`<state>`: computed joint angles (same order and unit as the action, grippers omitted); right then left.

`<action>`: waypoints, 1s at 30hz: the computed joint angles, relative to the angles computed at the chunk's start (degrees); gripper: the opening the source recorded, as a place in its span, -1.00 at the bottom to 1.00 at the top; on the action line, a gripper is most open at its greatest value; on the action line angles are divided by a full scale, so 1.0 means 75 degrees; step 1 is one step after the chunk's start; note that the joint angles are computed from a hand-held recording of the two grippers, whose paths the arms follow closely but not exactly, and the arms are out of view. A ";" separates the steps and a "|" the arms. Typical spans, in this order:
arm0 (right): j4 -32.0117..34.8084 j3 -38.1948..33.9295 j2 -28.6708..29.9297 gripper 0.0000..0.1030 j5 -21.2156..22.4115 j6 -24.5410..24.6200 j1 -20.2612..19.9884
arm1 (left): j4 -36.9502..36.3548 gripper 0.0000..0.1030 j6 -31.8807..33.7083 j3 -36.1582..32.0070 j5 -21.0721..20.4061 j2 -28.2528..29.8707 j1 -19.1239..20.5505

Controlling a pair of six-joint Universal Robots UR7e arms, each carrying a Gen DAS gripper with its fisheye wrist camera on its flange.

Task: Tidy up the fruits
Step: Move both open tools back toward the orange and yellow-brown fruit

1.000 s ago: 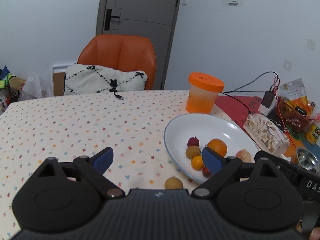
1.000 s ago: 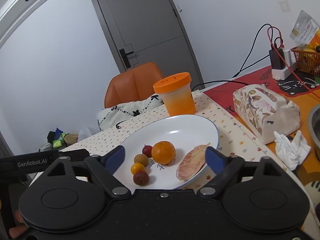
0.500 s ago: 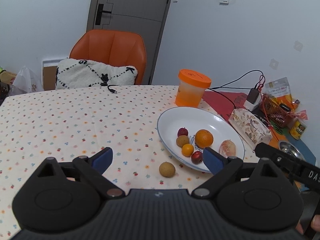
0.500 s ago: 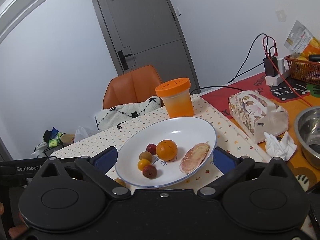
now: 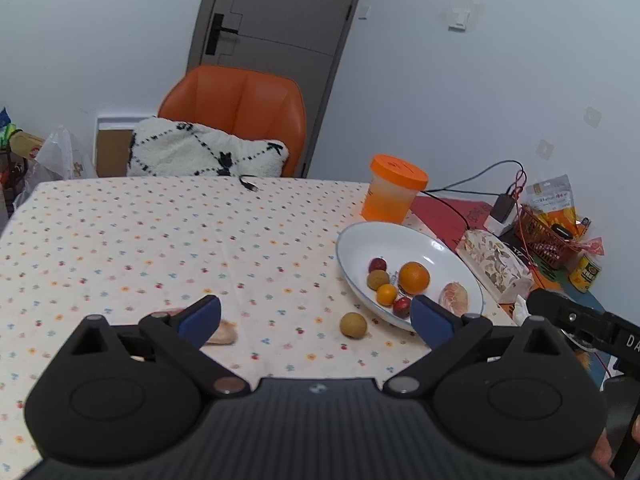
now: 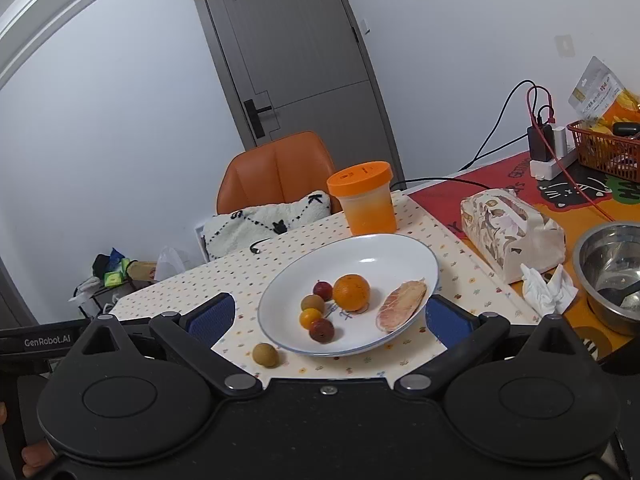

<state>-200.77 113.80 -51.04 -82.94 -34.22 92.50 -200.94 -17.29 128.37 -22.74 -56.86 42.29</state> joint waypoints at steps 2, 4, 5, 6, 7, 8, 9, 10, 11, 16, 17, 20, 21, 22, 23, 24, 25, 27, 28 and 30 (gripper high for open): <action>0.0047 0.0076 -0.0066 1.00 0.0066 -0.0008 0.0014 | 0.0108 0.94 -0.0156 0.0155 0.0163 -0.0146 -0.0078; 0.0056 0.0143 -0.0099 1.00 0.0096 -0.0064 0.0040 | 0.0262 0.95 -0.0327 0.0307 0.0276 -0.0316 -0.0139; 0.0064 0.0163 -0.0103 1.00 0.0074 -0.0088 0.0062 | 0.0340 0.95 -0.0405 0.0390 0.0329 -0.0403 -0.0177; 0.0067 0.0175 -0.0098 1.00 0.0010 -0.0089 0.0090 | 0.0405 0.95 -0.0469 0.0476 0.0383 -0.0483 -0.0217; 0.0070 0.0186 -0.0093 1.00 -0.0062 -0.0066 0.0117 | 0.0468 0.95 -0.0535 0.0553 0.0448 -0.0553 -0.0256; 0.0101 0.0202 -0.0096 1.00 -0.0083 -0.0042 0.0130 | 0.0613 0.95 -0.0665 0.0632 0.0510 -0.0645 -0.0290; 0.0151 0.0230 -0.0114 1.00 -0.0060 -0.0027 0.0128 | 0.0778 0.95 -0.0824 0.0711 0.0556 -0.0744 -0.0319; 0.0176 0.0250 -0.0120 1.00 -0.0039 -0.0018 0.0128 | 0.0904 0.95 -0.0958 0.0787 0.0593 -0.0842 -0.0345; 0.0160 0.0281 -0.0125 1.00 -0.0031 -0.0026 0.0133 | 0.1020 0.95 -0.1082 0.0858 0.0645 -0.0929 -0.0377; 0.0205 0.0384 -0.0122 1.00 -0.0127 -0.0009 0.0201 | 0.1435 0.95 -0.1686 0.1220 0.0979 -0.1305 -0.0537; 0.0213 0.0412 -0.0129 1.00 -0.0169 0.0023 0.0223 | 0.1659 0.95 -0.1930 0.1292 0.1007 -0.1427 -0.0560; 0.0202 0.0477 -0.0132 1.00 -0.0244 0.0053 0.0277 | 0.2371 0.95 -0.2724 0.1473 0.1222 -0.1749 -0.0647; 0.0203 0.0500 -0.0137 1.00 -0.0251 0.0058 0.0293 | 0.2726 0.95 -0.3069 0.1526 0.1310 -0.1871 -0.0679; 0.0197 0.0520 -0.0138 1.00 -0.0277 0.0088 0.0316 | 0.2954 0.95 -0.3285 0.1570 0.1338 -0.1964 -0.0699; 0.0192 0.0539 -0.0140 1.00 -0.0290 0.0109 0.0336 | 0.2995 0.95 -0.3336 0.1620 0.1330 -0.2018 -0.0714; 0.0192 0.0551 -0.0138 1.00 -0.0292 0.0108 0.0355 | 0.3132 0.95 -0.3452 0.1659 0.1348 -0.2076 -0.0730; 0.0192 0.0555 -0.0129 1.00 -0.0304 0.0098 0.0377 | 0.3360 0.95 -0.3650 0.1688 0.1403 -0.2133 -0.0748; 0.0196 0.0571 -0.0116 1.00 -0.0314 0.0064 0.0416 | 0.3492 0.95 -0.3850 0.1780 0.1473 -0.2196 -0.0782; 0.0194 0.0580 -0.0109 1.00 -0.0325 0.0051 0.0437 | 0.3455 0.94 -0.3883 0.1817 0.1487 -0.2206 -0.0790; 0.0225 0.0593 -0.0104 1.00 -0.0330 0.0017 0.0474 | 0.3191 0.94 -0.3853 0.1879 0.1568 -0.2141 -0.0781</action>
<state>-199.08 118.25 -51.82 -85.42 -34.09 96.06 -177.01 -46.18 142.46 -10.98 -72.92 36.43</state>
